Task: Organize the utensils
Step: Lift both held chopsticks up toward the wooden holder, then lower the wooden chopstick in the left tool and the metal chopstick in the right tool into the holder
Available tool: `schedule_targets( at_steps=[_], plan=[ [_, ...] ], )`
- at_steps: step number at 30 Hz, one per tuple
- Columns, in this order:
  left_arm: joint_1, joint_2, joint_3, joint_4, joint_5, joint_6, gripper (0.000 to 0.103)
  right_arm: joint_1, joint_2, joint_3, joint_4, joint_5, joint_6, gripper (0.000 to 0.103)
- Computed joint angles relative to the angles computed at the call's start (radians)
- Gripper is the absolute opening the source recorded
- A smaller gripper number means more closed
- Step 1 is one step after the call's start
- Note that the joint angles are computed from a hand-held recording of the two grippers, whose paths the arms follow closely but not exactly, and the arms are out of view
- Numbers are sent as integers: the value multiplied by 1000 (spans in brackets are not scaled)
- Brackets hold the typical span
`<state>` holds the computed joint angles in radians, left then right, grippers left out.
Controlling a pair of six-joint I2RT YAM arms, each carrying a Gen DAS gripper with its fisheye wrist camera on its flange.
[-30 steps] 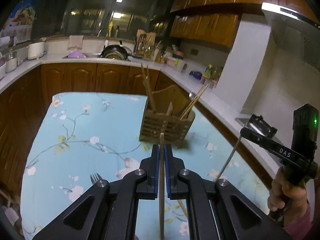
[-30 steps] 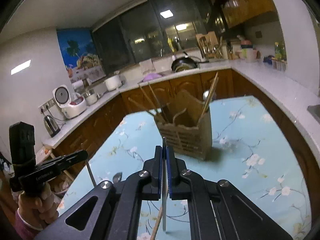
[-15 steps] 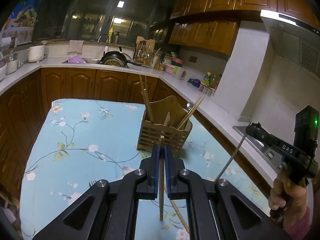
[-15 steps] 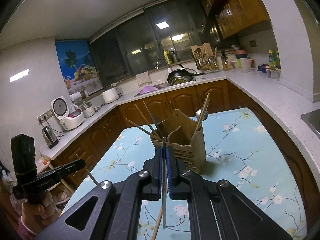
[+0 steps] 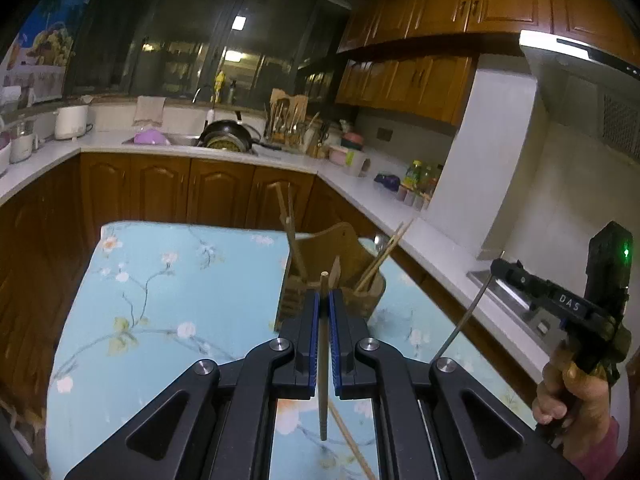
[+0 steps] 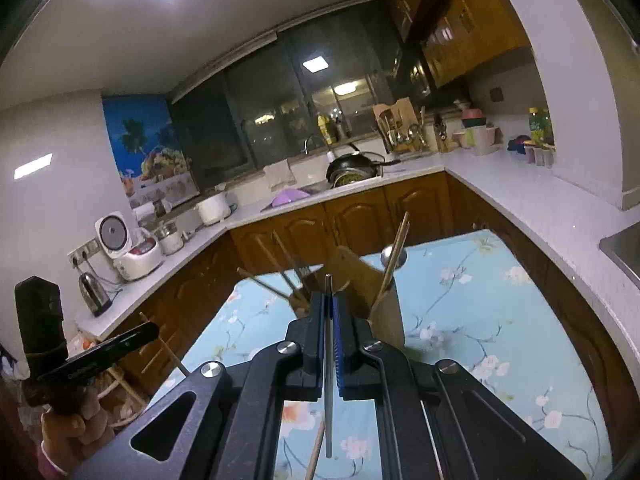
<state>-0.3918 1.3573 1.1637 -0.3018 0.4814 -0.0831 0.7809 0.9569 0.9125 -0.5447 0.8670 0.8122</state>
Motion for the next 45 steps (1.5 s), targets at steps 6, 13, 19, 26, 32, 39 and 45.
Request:
schedule_targets(
  at_steps=[6,13,19,26,32,39,45],
  plan=[
    [-11,56,71,74,-27,-18,3,-106,7,37,82,-54,-131,4],
    [-27,159,166,194,-61,-85,3,-234,47,84,178,-129,-247,4],
    [-63,278,237,325,-116,-125,3,-375,75,106,275,-216,-307,4],
    [-107,437,259,502,-200,-165,3,-497,136,98,385,-303,-326,4],
    [-133,590,291,598,-249,-223,3,-523,168,20,461,-312,-297,4],
    [-152,714,371,575,-278,-261,3,-518,229,-53,541,-309,-274,4],
    [-162,751,446,484,-269,-233,4,-546,282,-76,543,-371,-228,4]
  ],
)
